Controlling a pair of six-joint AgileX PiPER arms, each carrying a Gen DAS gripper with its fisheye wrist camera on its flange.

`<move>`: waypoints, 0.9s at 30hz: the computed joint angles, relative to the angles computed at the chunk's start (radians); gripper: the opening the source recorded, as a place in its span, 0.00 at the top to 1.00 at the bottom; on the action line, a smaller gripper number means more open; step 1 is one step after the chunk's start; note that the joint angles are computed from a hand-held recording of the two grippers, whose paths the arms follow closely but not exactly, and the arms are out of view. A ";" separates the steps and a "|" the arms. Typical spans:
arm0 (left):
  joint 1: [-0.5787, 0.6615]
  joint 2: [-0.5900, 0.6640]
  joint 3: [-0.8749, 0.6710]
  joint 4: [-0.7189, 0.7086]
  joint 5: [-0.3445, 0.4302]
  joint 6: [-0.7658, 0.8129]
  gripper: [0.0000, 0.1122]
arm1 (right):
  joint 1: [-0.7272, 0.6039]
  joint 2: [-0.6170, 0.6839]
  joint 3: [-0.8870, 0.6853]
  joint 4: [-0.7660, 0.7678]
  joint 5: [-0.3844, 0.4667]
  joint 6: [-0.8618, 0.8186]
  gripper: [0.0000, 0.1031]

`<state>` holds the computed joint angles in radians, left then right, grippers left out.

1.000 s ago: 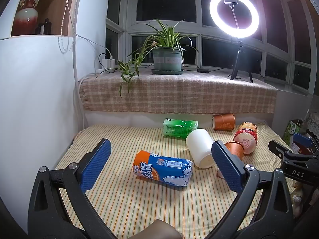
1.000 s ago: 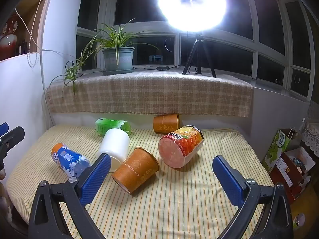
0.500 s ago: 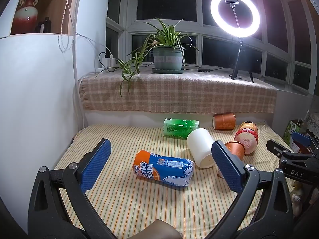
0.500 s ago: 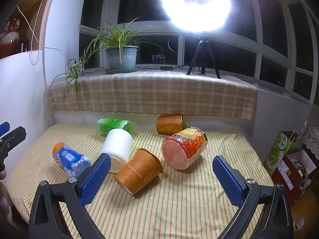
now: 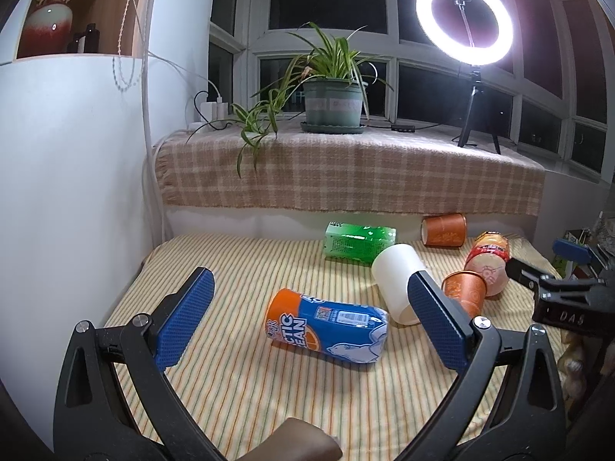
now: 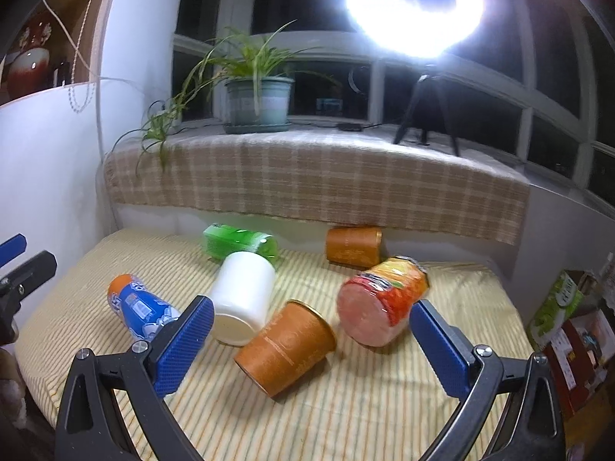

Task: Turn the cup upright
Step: 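Move the right tool to the lying green tea bottle and close on it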

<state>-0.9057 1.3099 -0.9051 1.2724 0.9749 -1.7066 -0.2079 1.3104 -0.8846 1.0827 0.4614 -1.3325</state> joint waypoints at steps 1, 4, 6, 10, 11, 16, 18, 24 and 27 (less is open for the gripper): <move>0.010 -0.001 0.003 -0.002 -0.009 0.001 0.09 | 0.005 0.017 -0.021 -0.008 0.012 0.003 0.00; 0.033 -0.014 0.022 -0.009 -0.025 0.008 0.09 | 0.042 0.073 -0.093 -0.069 0.021 0.036 0.00; 0.047 -0.020 0.033 -0.016 -0.035 0.013 0.09 | 0.063 0.111 -0.146 -0.116 0.044 0.062 0.00; 0.087 -0.042 0.060 -0.045 -0.059 0.041 0.09 | 0.115 0.207 -0.285 -0.244 0.104 0.147 0.00; 0.092 -0.049 0.068 -0.050 -0.060 0.044 0.09 | 0.129 0.227 -0.315 -0.276 0.113 0.170 0.00; 0.111 -0.078 0.102 -0.069 -0.063 0.063 0.09 | 0.184 0.365 -0.526 -0.408 0.236 0.291 0.00; 0.119 -0.087 0.110 -0.077 -0.065 0.073 0.09 | 0.209 0.425 -0.616 -0.467 0.286 0.346 0.01; 0.148 -0.119 0.139 -0.093 -0.065 0.081 0.09 | 0.303 0.580 -0.851 -0.633 0.409 0.423 0.02; 0.158 -0.137 0.158 -0.099 -0.060 0.078 0.09 | 0.361 0.670 -0.978 -0.736 0.475 0.444 0.04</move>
